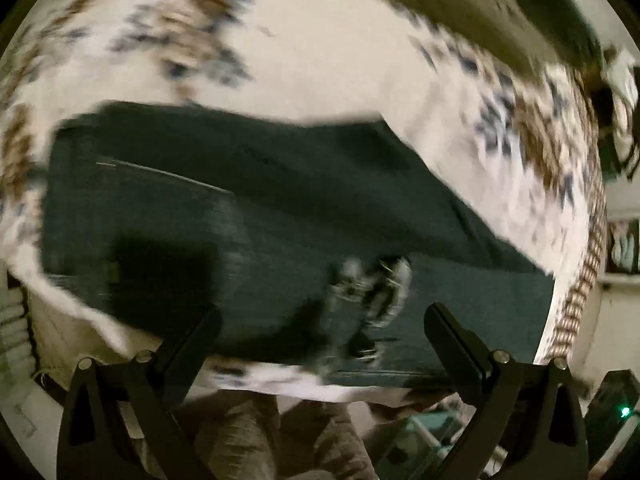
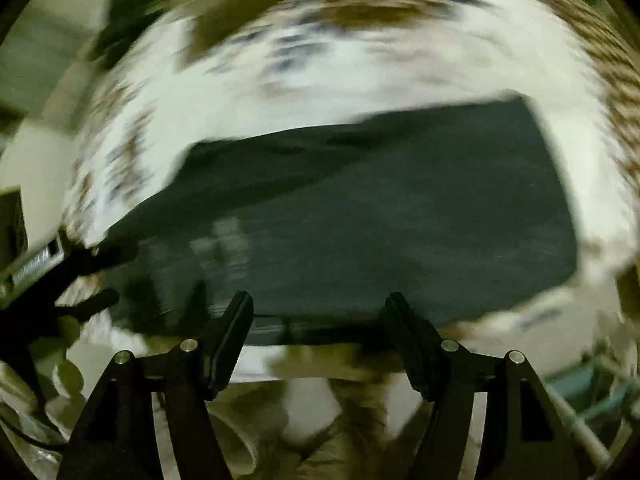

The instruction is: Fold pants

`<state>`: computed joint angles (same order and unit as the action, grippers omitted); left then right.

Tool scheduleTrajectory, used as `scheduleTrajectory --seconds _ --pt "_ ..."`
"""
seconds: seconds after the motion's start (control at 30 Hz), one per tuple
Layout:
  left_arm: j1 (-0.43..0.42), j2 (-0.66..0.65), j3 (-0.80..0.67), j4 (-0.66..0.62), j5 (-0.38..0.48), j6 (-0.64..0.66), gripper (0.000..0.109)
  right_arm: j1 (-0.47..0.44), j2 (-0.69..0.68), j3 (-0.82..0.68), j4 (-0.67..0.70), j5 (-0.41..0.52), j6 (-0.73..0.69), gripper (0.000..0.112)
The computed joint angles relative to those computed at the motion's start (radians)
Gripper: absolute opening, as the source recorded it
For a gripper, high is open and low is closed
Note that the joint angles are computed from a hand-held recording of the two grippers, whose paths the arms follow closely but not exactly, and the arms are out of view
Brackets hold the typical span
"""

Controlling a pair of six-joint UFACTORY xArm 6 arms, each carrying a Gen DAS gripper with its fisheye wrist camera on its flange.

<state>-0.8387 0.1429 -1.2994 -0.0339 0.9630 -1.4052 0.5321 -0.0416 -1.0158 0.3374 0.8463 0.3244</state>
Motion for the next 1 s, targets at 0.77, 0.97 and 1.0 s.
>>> scheduleTrajectory --seconds 0.77,0.97,1.0 --pt "-0.091 0.025 0.003 0.008 -0.125 -0.052 0.002 -0.116 0.067 -0.036 0.037 0.033 -0.04 0.071" --pt "-0.076 0.058 0.066 -0.124 -0.224 -0.014 0.006 -0.119 0.086 -0.059 0.037 0.067 -0.051 0.072" --pt "-0.072 0.053 0.078 -0.137 -0.237 -0.01 0.008 -0.122 0.087 -0.06 0.041 0.069 -0.054 0.072"
